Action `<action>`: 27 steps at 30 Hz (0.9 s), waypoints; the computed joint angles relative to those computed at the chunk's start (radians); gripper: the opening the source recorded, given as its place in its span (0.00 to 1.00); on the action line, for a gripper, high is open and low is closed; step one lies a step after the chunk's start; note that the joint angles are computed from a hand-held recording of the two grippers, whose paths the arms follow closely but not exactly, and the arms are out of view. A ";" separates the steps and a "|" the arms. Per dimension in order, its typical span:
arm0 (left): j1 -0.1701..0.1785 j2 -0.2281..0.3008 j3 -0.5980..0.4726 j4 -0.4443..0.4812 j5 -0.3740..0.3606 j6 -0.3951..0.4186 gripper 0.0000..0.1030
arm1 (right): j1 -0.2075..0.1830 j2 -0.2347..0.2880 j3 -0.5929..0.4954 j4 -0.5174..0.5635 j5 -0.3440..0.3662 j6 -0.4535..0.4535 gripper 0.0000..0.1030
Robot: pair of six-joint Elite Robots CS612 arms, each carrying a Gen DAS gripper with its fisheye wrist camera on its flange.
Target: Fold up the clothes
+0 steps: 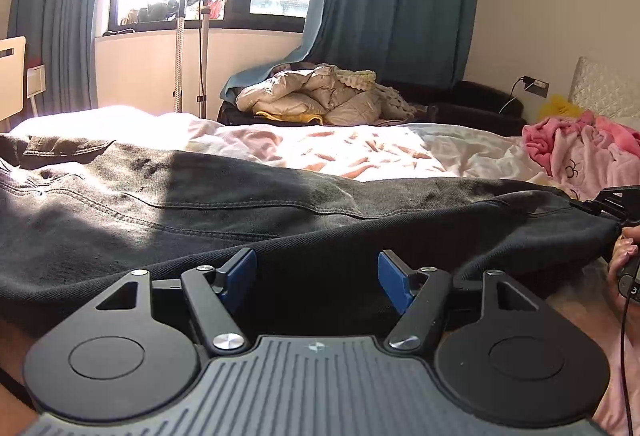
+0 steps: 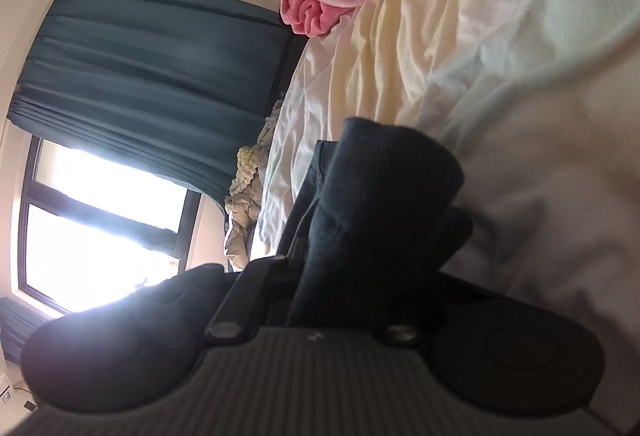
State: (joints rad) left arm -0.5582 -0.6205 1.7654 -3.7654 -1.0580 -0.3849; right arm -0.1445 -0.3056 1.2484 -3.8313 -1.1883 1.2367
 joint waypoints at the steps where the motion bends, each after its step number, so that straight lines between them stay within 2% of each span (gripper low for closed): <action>1: 0.002 -0.004 0.005 -0.022 -0.018 0.002 0.69 | 0.001 -0.006 0.003 -0.011 -0.007 0.013 0.06; 5: -0.001 -0.019 0.000 -0.062 -0.016 0.022 0.69 | 0.001 -0.029 0.015 -0.056 -0.029 0.070 0.06; 9: -0.001 -0.015 -0.039 -0.025 0.032 0.014 0.69 | -0.010 -0.035 0.022 -0.102 -0.033 0.136 0.06; 15: 0.024 0.024 -0.156 0.171 0.095 -0.032 0.69 | -0.018 -0.037 0.039 -0.068 -0.028 0.099 0.06; 18: 0.043 0.033 -0.192 0.315 0.064 -0.069 0.69 | -0.019 -0.040 0.056 -0.027 -0.028 0.100 0.06; 20: 0.047 0.037 -0.205 0.398 0.046 -0.063 0.68 | -0.020 -0.042 0.058 -0.013 -0.025 0.087 0.06; 27: 0.042 0.060 -0.229 0.479 0.060 -0.063 0.70 | -0.018 -0.049 0.066 -0.015 -0.022 0.016 0.06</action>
